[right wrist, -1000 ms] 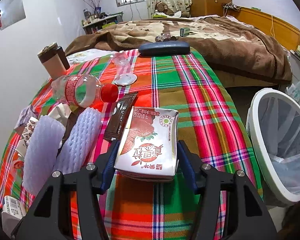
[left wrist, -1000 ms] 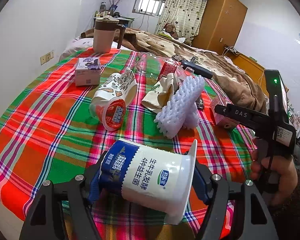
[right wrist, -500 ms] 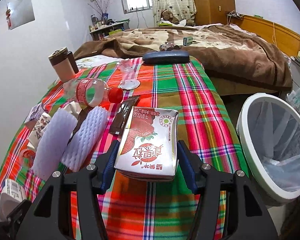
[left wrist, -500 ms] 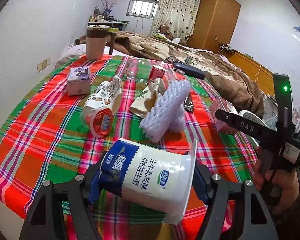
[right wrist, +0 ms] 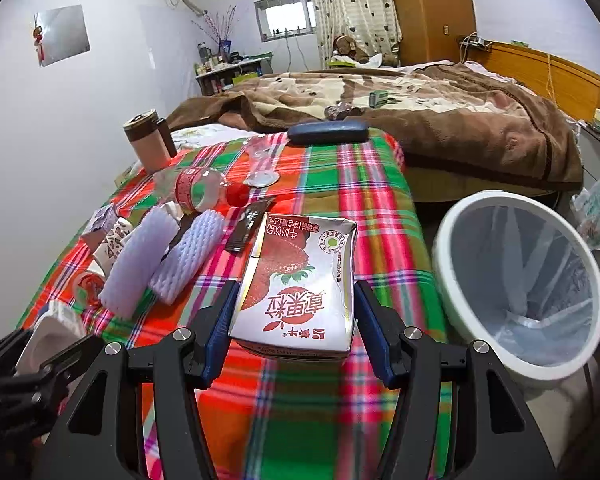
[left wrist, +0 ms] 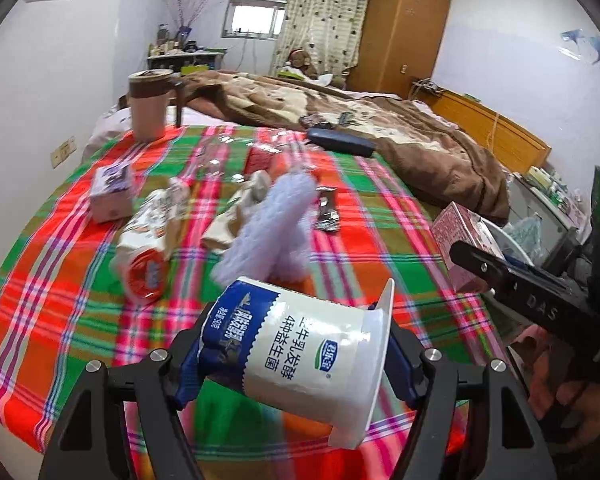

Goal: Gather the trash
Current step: 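Carry the yogurt cup and juice carton in both grippers over the white trash bin, then open the right gripper dropping the carton while the left gripper drops the yogurt cup into the bin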

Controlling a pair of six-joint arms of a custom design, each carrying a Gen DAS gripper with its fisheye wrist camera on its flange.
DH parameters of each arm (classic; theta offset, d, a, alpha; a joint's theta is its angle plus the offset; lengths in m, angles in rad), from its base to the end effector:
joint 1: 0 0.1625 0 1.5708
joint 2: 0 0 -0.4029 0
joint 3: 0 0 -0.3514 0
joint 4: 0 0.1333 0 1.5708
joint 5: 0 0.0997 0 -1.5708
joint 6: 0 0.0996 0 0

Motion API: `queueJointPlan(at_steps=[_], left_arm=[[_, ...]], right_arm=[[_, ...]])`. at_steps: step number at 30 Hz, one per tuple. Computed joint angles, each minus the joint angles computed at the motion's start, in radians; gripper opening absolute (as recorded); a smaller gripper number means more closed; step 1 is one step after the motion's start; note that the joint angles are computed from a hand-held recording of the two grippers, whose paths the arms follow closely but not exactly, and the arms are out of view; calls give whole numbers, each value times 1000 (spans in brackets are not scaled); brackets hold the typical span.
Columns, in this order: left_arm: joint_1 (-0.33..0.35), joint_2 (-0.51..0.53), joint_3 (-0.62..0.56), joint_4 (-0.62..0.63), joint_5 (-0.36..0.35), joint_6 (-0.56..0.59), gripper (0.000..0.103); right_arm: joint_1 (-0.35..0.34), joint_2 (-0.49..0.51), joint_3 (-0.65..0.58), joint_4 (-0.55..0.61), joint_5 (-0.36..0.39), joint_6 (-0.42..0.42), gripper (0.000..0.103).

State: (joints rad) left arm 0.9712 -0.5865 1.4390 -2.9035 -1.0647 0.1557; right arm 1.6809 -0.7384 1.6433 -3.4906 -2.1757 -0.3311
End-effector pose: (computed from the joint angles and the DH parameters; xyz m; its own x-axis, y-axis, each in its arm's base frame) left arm -0.2426 -0.6766 0.0897 -0.7606 0.4185 -0.4964 0.6260 0.6755 -0.3897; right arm 0.1462 -0.6250 0.1988 -0.8045 0.1981 0.5599 -0.3379 0.6227 -0.7057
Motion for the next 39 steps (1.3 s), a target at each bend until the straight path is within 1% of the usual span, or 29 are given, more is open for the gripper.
queueJointPlan(at_steps=[10,15,18,21,25,32,35,39], left_arm=[[-40,70,-99,73,-72,38,74],[-60,123,-176,124,-108,54,74],[-72,164,-241,179,-138,59,73],[-85,197,-282,203,-156,68,74],[-102,255,-367,260,-193,81,74],[-123,370,-549,377,-227,98,74],[-131,419,-625,423,-235,104,74],[-137,490,-744,512,-241,104,74]], right_arm=[[-25,-69,67,-63,-11,0,59],[-38,-97,91,-86,-33,-4,59],[-50,-114,96,-98,-54,-1,59],[-63,-128,98,-106,-76,0,59],[-84,-149,103,-102,-101,16,59],[-123,-182,107,-75,-122,29,59],[-145,-200,113,-49,-116,30,59],[-163,-206,107,9,-135,50,59]])
